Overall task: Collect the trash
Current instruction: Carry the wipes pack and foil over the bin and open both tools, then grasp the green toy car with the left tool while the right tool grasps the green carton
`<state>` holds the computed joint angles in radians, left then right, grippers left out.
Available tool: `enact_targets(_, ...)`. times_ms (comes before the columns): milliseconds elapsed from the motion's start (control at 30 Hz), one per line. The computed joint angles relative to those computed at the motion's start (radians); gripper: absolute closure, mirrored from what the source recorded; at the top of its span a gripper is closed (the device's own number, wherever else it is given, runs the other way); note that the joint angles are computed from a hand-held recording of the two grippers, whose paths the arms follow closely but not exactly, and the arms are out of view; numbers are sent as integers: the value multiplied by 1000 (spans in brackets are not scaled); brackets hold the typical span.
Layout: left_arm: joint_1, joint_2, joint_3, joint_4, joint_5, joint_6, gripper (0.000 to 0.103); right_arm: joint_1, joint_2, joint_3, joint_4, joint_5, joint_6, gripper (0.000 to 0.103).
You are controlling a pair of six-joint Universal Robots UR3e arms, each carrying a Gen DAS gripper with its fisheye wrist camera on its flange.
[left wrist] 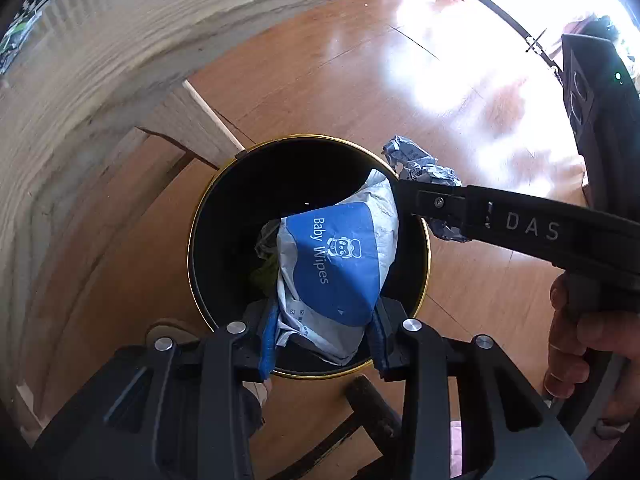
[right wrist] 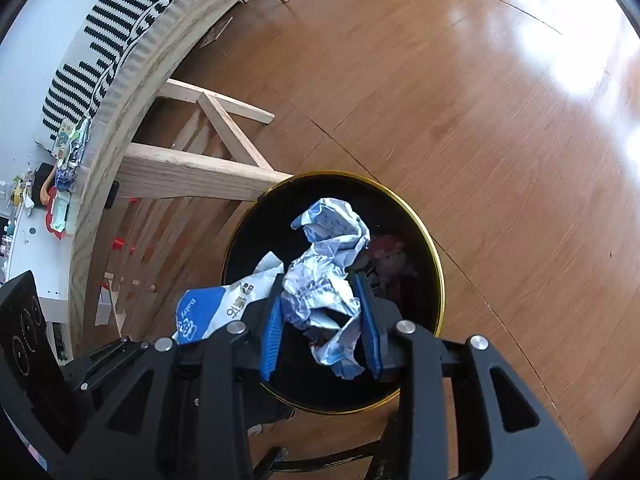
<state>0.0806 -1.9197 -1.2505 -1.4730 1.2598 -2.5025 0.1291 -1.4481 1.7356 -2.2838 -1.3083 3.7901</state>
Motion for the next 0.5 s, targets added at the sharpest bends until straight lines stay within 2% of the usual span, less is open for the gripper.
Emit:
enact_targets(100,5,22,2,-28,-4,8,67,-6,8,-12,5,7,2,68)
enact_targets(133,9,18,-7,-17,-6,14,66,-9,8,-11,6,9,9,65)
enact_targets(200,9,20,-9,-16,-5,8,53,-31,14,1,-12,41,26,44)
enact_targets(233,6,36,-38,21,4,-3,24,-44,8,11,-12,54,42,16)
enact_targets(267,8,60,-77,68,-1,-16,6,-49,-4,27,-31,47,57,10)
enact_targets(333,8,96,-129,126,-7,-17,6,-54,-18,32,-27,20,78,10)
enact_targets(400,9,90,-108,69,-28,28,6,-60,-40,41,-18,-1,104,8)
enact_targets(500,9,108,-125,75,-35,46,6,-43,-54,24,15,-81,133,7)
